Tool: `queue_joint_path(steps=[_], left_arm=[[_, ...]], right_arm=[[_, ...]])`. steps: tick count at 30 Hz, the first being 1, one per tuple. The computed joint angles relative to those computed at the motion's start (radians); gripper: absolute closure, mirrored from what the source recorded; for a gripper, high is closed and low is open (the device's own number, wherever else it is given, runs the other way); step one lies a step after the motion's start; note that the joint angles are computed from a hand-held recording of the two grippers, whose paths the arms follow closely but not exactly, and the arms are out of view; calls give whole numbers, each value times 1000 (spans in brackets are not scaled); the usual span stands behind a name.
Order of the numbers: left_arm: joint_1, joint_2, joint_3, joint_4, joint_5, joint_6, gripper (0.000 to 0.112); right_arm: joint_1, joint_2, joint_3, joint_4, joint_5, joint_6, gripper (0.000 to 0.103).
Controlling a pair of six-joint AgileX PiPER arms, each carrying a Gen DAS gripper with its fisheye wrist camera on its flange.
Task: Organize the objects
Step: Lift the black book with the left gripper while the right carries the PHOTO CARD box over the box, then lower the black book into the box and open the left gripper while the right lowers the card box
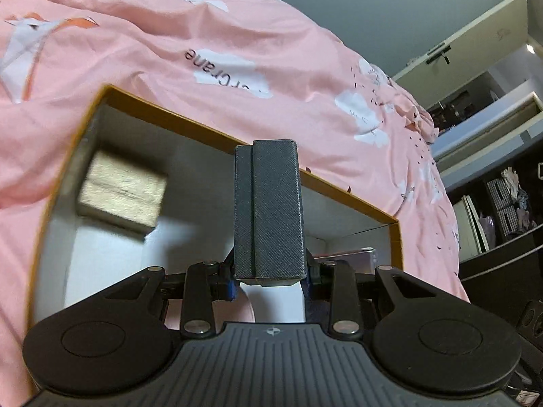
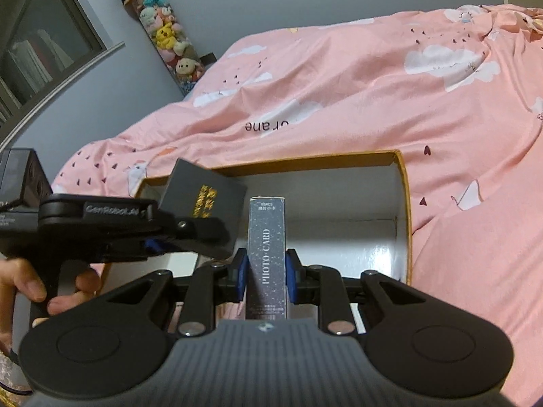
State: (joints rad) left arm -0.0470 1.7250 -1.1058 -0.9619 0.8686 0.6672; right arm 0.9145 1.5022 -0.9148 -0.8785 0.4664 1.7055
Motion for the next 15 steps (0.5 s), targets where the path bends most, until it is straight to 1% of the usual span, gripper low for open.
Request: queue_joint_path(steps=[2, 4, 7, 13, 14, 15], left_arm=[[-17, 28, -7, -1, -14, -17, 75], [-23, 59, -19, -6, -12, -25, 75], [-39, 92, -37, 16, -18, -48, 75], [-52, 150, -89, 60, 3, -127, 74], [-57, 150, -91, 74, -4, -147, 71], [-61, 148, -96, 91, -9, -169, 61]], right_arm=[[-24, 17, -1, 21, -28, -24, 79], [-43, 35, -5, 34, -46, -38, 79], [-63, 54, -9, 58, -58, -61, 79], [-93, 84, -11, 104, -94, -108, 79], [-96, 88, -10, 111, -101, -115, 79], [-100, 91, -8, 117, -107, -121, 79]])
